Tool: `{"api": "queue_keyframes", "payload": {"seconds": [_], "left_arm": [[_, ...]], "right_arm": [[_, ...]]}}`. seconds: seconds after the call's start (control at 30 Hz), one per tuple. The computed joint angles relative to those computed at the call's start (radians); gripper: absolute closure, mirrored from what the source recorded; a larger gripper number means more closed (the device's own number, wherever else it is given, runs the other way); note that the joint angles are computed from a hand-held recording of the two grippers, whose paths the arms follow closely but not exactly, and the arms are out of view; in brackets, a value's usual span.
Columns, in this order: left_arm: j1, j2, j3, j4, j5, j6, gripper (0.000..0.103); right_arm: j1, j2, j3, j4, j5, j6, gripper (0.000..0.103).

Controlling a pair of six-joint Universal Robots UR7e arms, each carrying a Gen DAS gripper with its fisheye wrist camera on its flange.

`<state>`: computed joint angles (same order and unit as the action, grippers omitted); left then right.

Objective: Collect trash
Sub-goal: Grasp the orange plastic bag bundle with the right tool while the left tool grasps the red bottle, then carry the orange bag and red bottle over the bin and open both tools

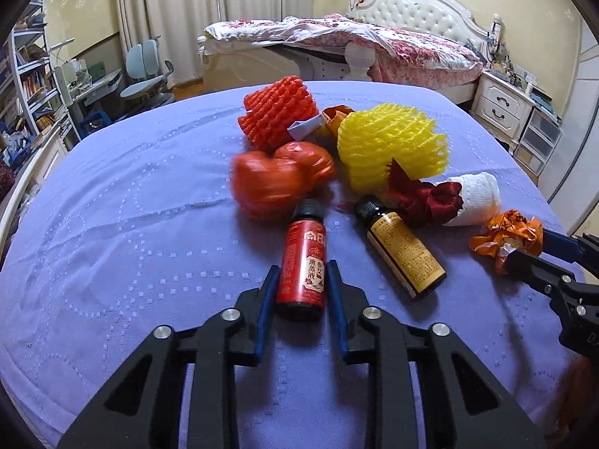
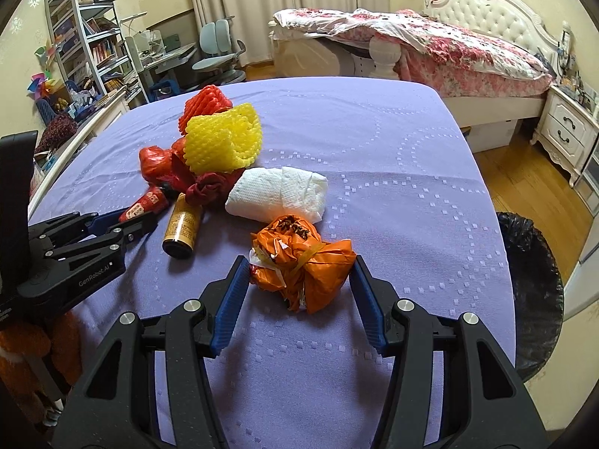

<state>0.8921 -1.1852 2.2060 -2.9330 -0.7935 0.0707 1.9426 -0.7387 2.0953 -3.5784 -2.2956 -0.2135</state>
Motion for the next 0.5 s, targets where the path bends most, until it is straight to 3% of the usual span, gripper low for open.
{"api": "queue_keyframes", "payload": {"seconds": [0.5], "left_arm": [[-0.029,-0.051,0.051,-0.017,-0.012,-0.062,0.076]], "right_arm": [[0.003,-0.026,0.037,-0.046,-0.010,0.007,0.050]]}}
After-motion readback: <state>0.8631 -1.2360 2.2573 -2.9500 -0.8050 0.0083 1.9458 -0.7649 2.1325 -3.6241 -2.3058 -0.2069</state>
